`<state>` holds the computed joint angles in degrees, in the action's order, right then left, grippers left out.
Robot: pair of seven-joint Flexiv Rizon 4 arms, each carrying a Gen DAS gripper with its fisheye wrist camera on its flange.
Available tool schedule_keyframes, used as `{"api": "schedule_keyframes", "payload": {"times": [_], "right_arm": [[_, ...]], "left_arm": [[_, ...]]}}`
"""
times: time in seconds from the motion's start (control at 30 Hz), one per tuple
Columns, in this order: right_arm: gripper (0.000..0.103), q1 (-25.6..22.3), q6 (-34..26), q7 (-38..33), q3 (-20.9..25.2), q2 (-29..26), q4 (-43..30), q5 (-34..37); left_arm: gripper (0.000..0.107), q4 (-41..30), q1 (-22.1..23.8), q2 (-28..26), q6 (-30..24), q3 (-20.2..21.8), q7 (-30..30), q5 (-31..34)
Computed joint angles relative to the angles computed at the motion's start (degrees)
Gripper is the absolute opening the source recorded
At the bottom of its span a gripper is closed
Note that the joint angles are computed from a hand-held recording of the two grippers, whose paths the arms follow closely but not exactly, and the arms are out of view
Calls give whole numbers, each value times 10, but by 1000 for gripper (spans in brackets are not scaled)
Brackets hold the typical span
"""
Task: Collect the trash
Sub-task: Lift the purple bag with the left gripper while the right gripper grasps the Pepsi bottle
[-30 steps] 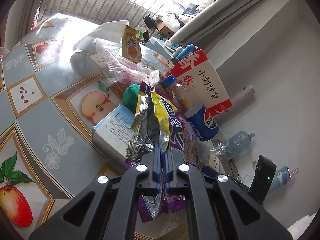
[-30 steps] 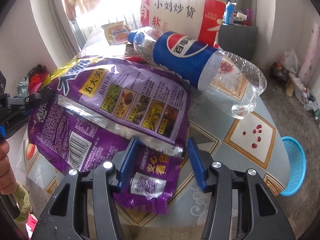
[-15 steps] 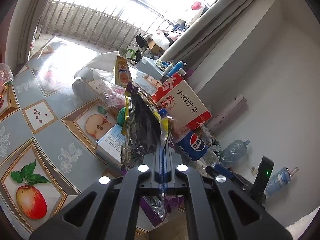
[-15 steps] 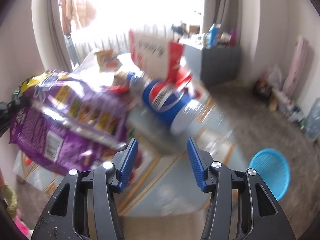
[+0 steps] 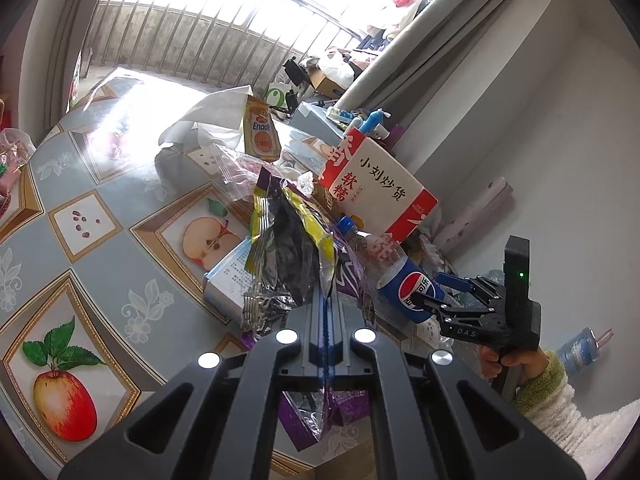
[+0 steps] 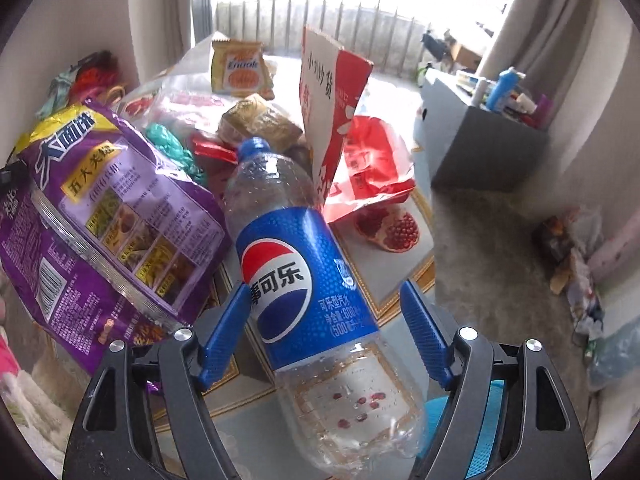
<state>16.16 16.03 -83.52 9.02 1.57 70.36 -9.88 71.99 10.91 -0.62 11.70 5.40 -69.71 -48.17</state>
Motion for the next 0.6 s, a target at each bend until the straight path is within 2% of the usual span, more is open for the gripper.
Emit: {"api": "schedule_keyframes", "payload": {"times": [0.13, 0.23, 0.4, 0.6], "right_arm": [[73, 5, -47, -37, -2, -15, -30, 35], [61, 10, -67, -42, 2, -13, -30, 28], [59, 10, -78, -8, 4, 2, -25, 39], [56, 2, -76, 46, 10, 58, 15, 81]], "left_arm": [[0, -1, 0, -1, -1, -1, -2, 1], [0, -1, -1, -1, 0, -1, -1, 2], [0, -5, -1, 0, 2, -2, 0, -3], [0, -30, 1, 3, -5, -1, 13, -15]]}}
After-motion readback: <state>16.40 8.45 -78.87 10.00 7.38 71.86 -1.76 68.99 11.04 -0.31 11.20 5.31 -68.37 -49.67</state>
